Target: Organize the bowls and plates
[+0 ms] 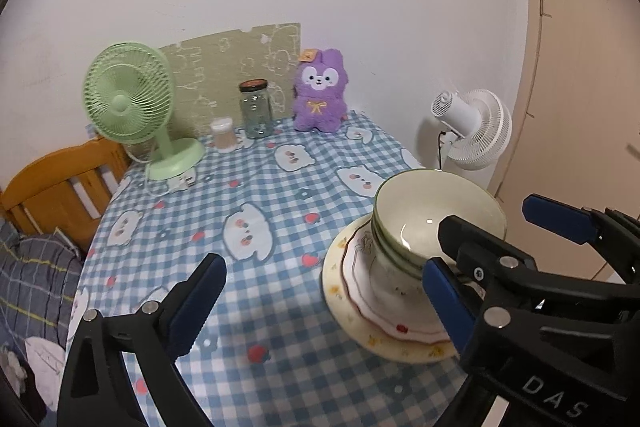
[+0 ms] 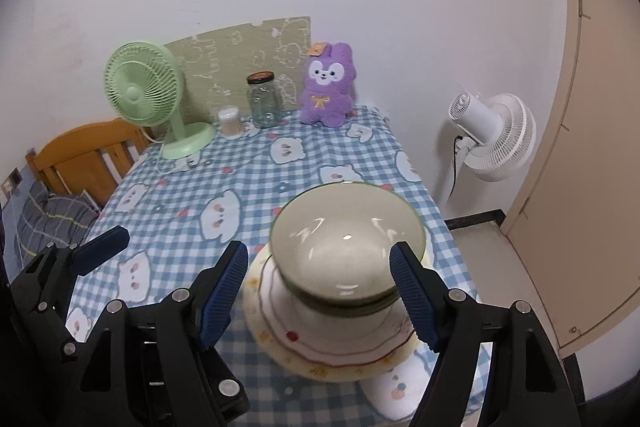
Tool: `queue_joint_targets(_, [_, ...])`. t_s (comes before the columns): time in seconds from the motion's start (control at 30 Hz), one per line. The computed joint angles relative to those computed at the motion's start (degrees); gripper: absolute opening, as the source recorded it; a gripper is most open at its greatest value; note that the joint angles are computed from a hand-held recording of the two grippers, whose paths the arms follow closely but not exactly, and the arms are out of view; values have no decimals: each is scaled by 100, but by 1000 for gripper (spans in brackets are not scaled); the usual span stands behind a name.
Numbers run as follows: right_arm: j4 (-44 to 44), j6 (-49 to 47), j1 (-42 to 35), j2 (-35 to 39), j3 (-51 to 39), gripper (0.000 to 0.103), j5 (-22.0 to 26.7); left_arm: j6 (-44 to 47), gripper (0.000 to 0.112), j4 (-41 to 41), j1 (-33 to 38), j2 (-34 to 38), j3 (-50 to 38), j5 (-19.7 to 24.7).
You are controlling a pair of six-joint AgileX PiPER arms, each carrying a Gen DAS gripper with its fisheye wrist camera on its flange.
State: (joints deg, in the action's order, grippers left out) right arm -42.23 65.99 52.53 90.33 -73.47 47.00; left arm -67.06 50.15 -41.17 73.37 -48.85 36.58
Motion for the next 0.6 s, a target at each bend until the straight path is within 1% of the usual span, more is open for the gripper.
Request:
queue_joint_targets(0.13, [-152,271,349,-99,99,77,165,-465,101,288,-379,-295,245,414])
queue_joint_targets(0.27, [-414,622,688,-254,264,82,331,-874,102,371,-725,-620,462,764])
queue_joint_targets(0.37, [-607,915,923,-385,416,84,461,-1322,102,541,-1127,-740,568,1159])
queue_joint_targets(0.53, [-762,1112,1240,-574,618,84,679,-1759,103,667,-1714,-840,654,1655])
queue_joint_targets(0.6, [-814,1195,1343,-678,736,84,724,-1854,103,680,-1844,-893,688,1767])
